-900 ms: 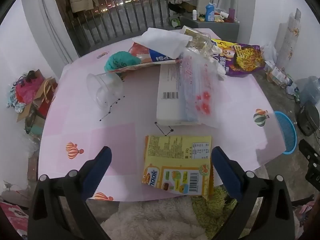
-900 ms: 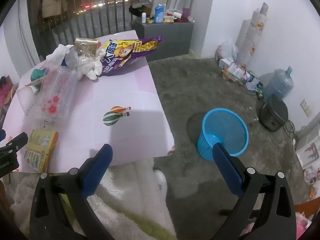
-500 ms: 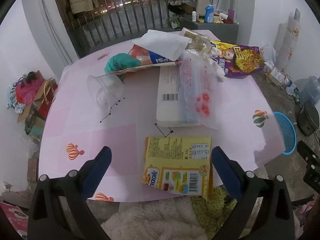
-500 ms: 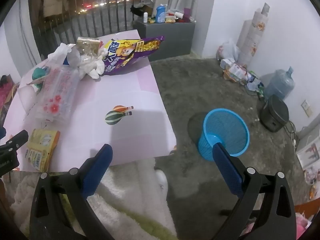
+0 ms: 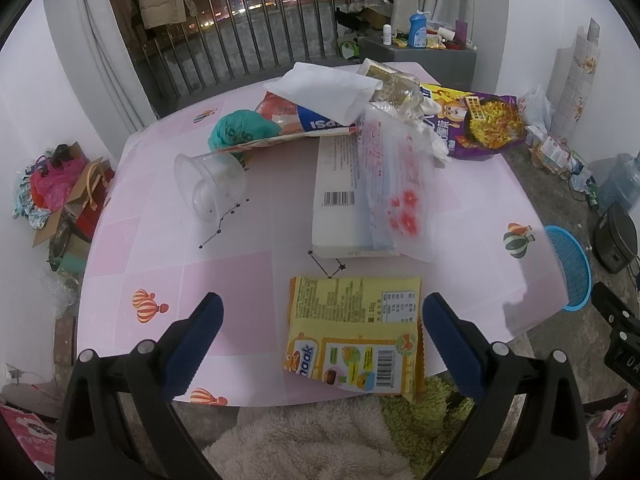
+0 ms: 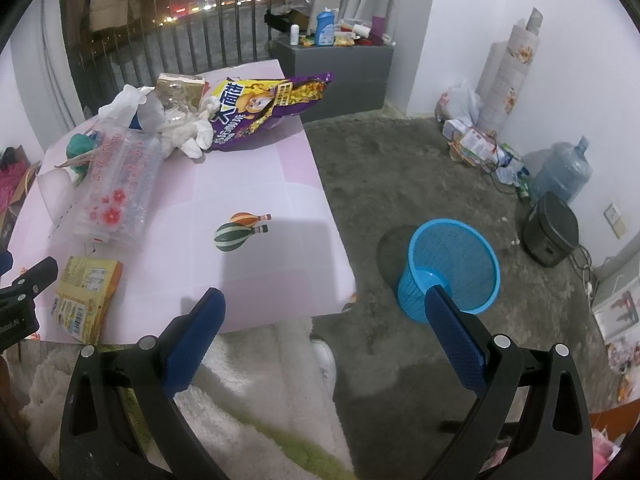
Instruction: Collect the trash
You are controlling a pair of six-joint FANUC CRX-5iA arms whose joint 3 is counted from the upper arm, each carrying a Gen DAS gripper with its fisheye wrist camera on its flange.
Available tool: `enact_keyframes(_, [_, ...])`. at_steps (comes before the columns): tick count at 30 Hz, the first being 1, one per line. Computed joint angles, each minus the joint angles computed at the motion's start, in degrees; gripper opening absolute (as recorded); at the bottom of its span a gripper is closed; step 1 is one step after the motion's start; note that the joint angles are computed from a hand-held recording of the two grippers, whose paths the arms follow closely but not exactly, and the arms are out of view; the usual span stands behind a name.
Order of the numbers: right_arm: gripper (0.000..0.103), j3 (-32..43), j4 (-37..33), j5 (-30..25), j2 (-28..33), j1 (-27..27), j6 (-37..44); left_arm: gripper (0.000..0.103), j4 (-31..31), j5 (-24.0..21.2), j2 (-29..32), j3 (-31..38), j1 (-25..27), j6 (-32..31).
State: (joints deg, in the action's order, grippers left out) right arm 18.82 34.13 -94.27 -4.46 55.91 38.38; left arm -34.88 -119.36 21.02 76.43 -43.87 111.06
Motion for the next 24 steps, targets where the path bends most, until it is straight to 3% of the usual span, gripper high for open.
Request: enact_keyframes(24, [0.095,0.4,-0.4,-0.2,0.2,-0.1,0.2,0.098,0.2,-1.6,2.4,4.3,0.6,-1.2])
